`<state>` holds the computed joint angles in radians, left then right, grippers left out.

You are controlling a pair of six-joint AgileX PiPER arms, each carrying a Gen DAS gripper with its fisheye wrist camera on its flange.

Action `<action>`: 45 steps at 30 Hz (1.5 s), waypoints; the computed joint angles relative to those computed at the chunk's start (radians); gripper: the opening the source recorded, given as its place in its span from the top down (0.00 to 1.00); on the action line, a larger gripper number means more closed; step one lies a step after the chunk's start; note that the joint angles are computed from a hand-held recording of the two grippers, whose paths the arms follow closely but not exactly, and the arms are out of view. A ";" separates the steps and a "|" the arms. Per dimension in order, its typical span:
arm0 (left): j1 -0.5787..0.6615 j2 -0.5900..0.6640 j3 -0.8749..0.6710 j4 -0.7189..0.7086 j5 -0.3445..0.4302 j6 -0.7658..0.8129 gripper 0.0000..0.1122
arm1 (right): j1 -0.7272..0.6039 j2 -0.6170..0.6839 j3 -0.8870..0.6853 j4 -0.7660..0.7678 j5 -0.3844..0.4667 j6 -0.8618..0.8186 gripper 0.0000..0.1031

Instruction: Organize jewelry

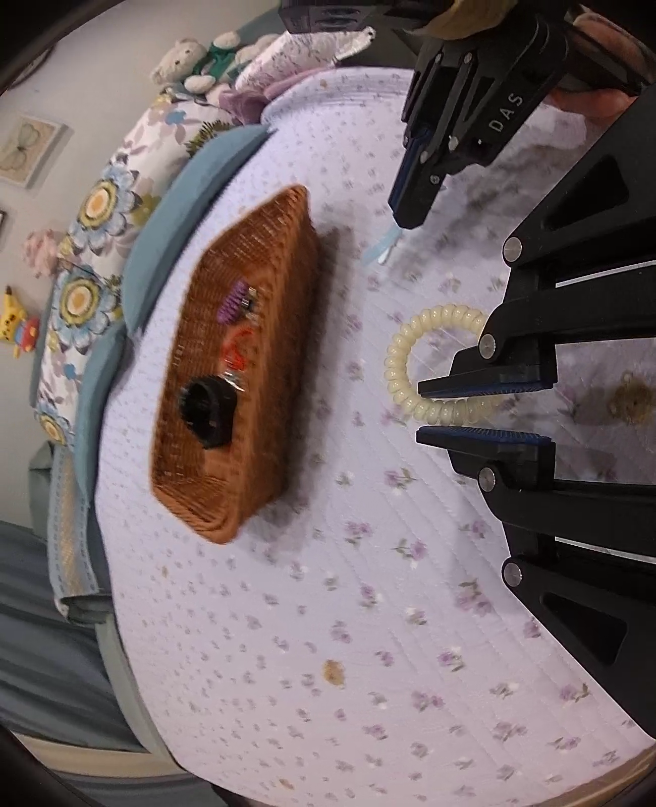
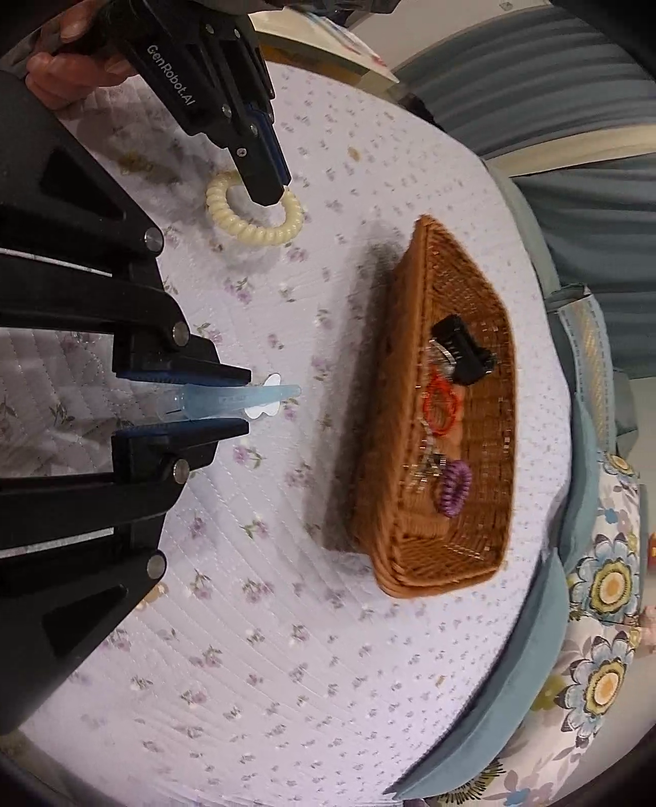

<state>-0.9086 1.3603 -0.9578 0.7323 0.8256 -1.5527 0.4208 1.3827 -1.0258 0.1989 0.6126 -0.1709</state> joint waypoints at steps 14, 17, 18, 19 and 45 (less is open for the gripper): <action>0.285 0.086 -0.328 -0.151 -0.049 0.441 0.90 | -0.017 0.134 -0.373 0.004 0.072 -0.027 0.86; 0.374 0.174 -0.392 -0.219 -0.122 0.544 0.91 | -0.050 0.285 -0.545 0.086 0.138 -0.072 0.86; 0.390 0.192 -0.402 -0.232 -0.135 0.562 0.91 | -0.056 0.334 -0.604 0.101 0.169 -0.075 0.86; 0.421 0.228 -0.429 -0.276 -0.159 0.614 0.91 | -0.052 0.397 -0.674 0.076 0.186 -0.045 0.86; 0.423 0.272 -0.499 -0.249 -0.161 0.635 0.61 | -0.080 0.366 -0.625 -0.005 0.125 0.050 0.68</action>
